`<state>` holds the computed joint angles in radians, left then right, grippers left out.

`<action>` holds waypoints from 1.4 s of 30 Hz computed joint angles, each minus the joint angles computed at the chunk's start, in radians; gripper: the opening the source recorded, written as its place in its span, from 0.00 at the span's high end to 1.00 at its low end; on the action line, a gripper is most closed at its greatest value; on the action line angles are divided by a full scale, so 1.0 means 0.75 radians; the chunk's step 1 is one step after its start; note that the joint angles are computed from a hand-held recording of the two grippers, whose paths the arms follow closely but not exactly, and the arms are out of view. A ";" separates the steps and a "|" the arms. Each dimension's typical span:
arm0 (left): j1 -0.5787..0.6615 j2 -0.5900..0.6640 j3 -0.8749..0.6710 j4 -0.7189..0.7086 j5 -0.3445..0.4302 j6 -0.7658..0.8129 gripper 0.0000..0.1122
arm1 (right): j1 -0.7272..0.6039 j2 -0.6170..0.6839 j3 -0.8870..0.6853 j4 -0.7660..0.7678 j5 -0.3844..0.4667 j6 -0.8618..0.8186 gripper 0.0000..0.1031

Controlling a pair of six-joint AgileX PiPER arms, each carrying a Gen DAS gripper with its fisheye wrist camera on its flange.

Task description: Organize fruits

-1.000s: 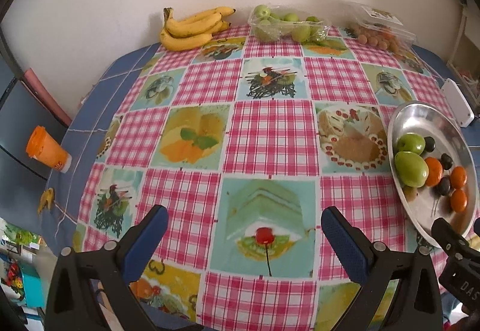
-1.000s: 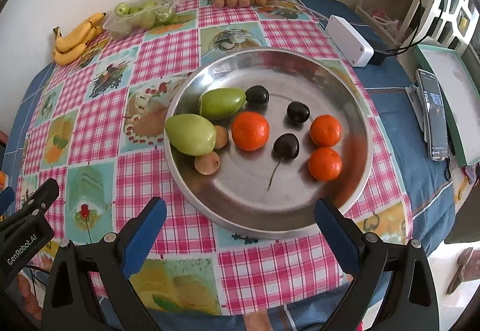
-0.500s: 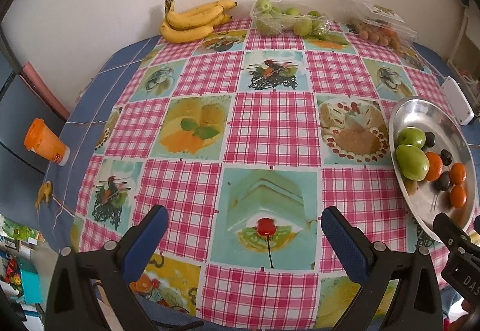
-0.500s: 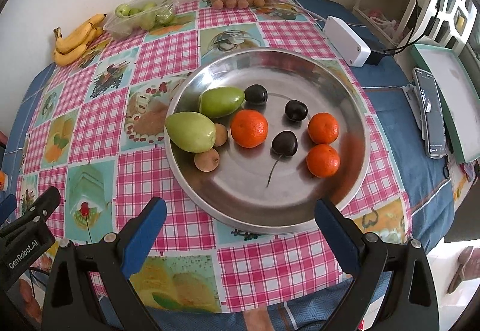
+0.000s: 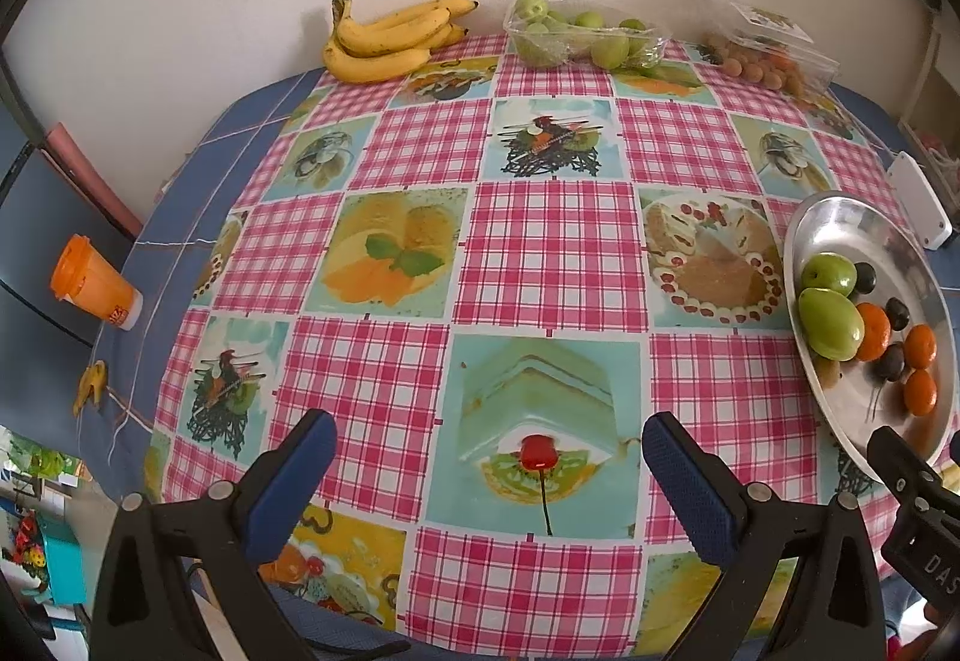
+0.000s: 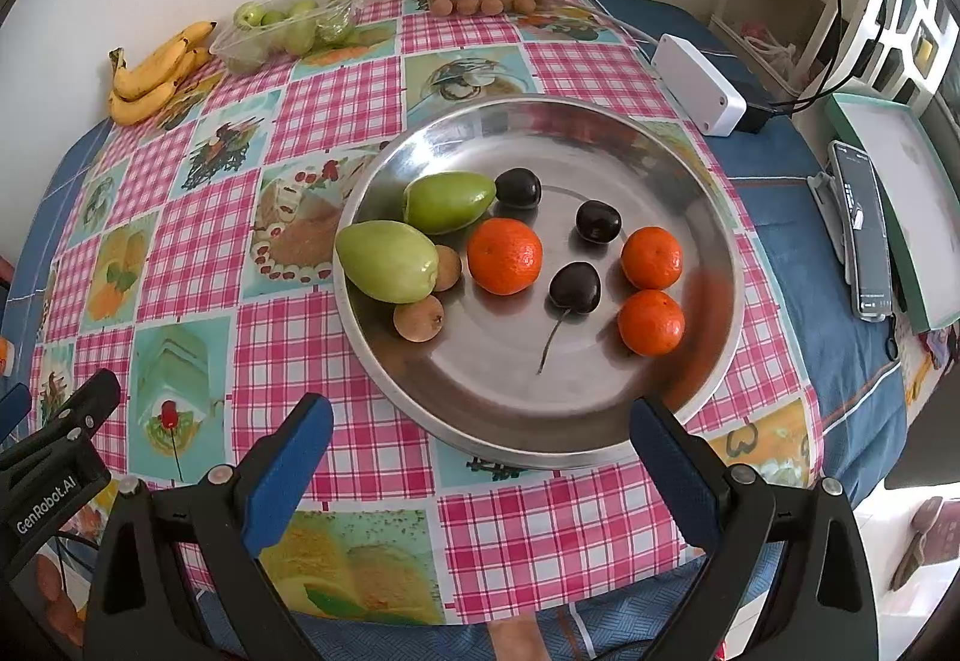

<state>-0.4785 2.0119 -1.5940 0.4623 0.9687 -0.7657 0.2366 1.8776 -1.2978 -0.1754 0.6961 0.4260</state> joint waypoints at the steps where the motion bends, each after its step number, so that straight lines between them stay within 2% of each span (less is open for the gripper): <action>1: 0.001 0.000 0.000 -0.001 -0.001 0.002 0.08 | 0.000 0.001 -0.001 0.000 0.000 0.000 0.04; 42: 0.012 -0.001 0.011 -0.016 0.001 -0.003 0.08 | 0.011 0.013 -0.009 -0.009 0.010 0.017 0.04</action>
<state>-0.4695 2.0113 -1.5861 0.4506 0.9696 -0.7682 0.2448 1.8871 -1.3049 -0.1822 0.7034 0.4390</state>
